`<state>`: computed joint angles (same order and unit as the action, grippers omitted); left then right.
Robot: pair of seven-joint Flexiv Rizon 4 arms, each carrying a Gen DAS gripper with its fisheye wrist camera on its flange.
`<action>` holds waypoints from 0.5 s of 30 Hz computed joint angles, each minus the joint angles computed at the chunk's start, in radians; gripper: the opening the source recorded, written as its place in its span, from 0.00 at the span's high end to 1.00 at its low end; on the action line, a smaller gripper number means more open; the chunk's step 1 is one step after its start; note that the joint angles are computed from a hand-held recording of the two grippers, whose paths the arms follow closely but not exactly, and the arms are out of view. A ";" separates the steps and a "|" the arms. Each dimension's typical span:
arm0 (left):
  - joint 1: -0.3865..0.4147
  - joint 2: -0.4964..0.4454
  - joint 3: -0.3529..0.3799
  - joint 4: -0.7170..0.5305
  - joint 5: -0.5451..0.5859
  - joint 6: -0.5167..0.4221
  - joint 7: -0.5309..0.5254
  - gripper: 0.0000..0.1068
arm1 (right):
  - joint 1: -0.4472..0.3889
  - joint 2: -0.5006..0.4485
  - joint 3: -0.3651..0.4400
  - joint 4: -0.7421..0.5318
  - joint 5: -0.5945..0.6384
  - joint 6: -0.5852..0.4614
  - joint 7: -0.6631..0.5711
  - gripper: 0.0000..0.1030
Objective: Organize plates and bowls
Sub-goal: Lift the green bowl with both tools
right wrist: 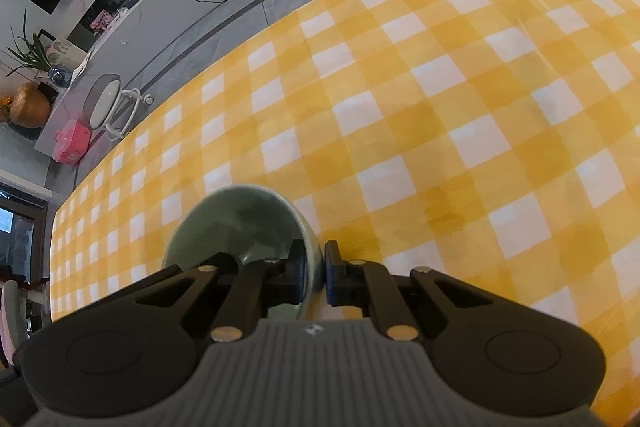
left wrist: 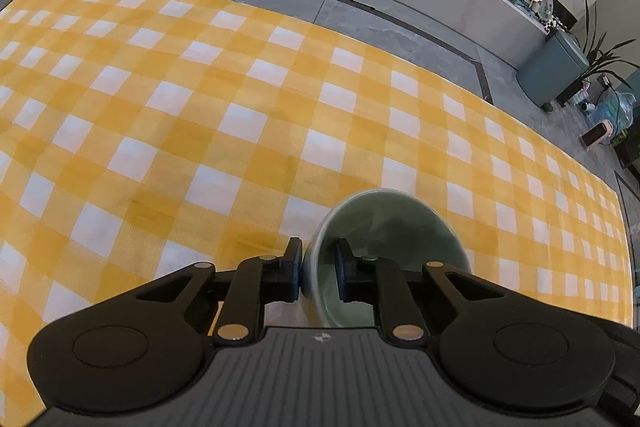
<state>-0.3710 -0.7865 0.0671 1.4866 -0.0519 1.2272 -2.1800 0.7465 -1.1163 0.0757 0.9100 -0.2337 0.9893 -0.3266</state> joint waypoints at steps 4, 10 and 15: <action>0.010 0.019 -0.019 0.033 -0.011 0.021 0.005 0.84 | 0.004 0.028 -0.005 0.049 -0.001 0.023 0.012 0.93; -0.011 0.053 -0.009 0.070 -0.008 0.015 -0.008 0.84 | -0.001 0.080 0.009 0.137 0.001 0.055 0.017 0.93; -0.035 0.091 0.006 0.102 0.012 0.006 -0.037 0.84 | 0.000 0.129 0.014 0.210 -0.007 0.077 0.020 0.93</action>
